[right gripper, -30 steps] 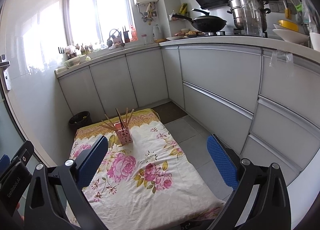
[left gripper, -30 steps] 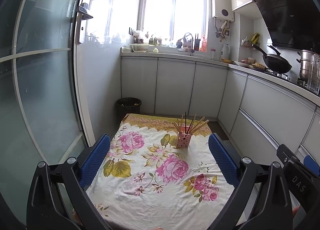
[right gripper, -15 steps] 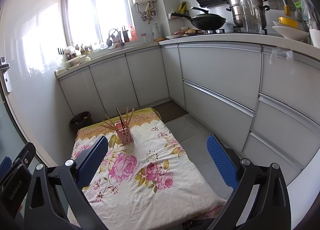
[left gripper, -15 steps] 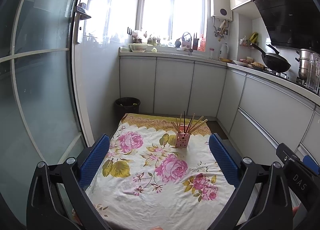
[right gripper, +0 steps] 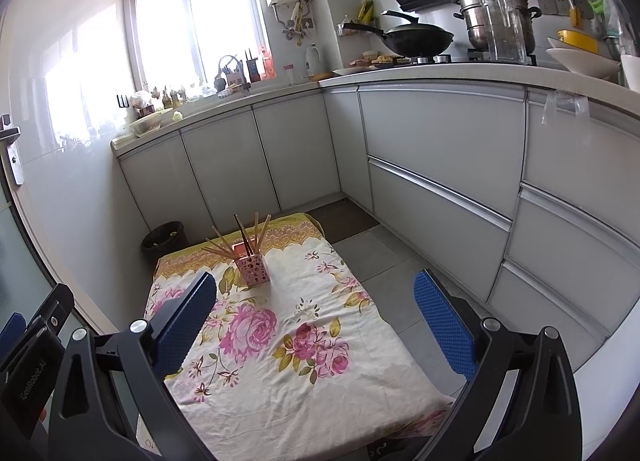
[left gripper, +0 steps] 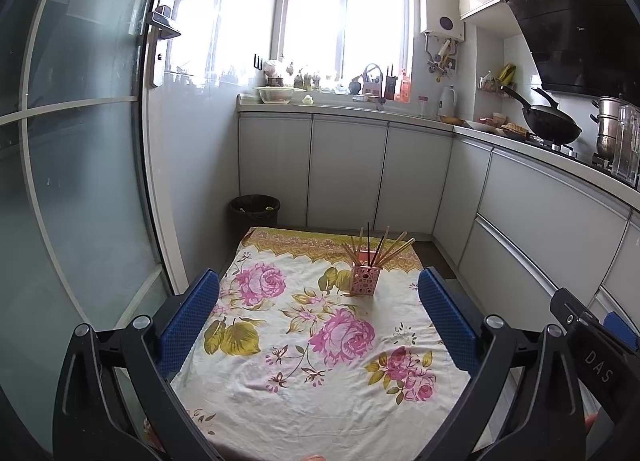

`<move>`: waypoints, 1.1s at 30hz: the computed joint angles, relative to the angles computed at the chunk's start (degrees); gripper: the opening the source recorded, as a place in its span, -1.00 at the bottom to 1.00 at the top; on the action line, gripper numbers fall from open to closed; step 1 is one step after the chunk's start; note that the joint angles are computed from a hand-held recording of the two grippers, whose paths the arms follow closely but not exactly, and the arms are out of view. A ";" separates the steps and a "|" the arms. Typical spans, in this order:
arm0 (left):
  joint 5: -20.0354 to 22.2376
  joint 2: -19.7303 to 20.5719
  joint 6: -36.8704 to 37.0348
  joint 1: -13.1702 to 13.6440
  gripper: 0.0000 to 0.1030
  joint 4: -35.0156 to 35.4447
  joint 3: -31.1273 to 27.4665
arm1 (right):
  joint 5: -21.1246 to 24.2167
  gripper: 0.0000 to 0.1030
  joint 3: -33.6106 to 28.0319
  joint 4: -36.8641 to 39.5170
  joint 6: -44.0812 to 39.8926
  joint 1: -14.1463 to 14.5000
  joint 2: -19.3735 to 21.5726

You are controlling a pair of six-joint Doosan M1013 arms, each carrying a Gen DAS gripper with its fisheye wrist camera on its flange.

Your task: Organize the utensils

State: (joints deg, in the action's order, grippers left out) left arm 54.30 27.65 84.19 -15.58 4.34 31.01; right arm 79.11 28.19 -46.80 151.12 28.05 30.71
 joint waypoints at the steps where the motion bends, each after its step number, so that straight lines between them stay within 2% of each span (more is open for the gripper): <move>1: -0.03 -0.03 -0.05 -0.01 0.85 0.05 0.05 | 0.06 0.87 -0.06 0.01 -0.08 -0.01 0.03; 28: 0.58 0.45 0.39 0.02 0.86 -0.61 -0.68 | -0.24 0.87 0.40 -0.58 0.37 0.21 -0.17; 33: 0.26 0.48 -0.01 -0.32 0.86 1.41 -0.53 | -0.18 0.87 0.46 -0.61 0.42 0.24 -0.22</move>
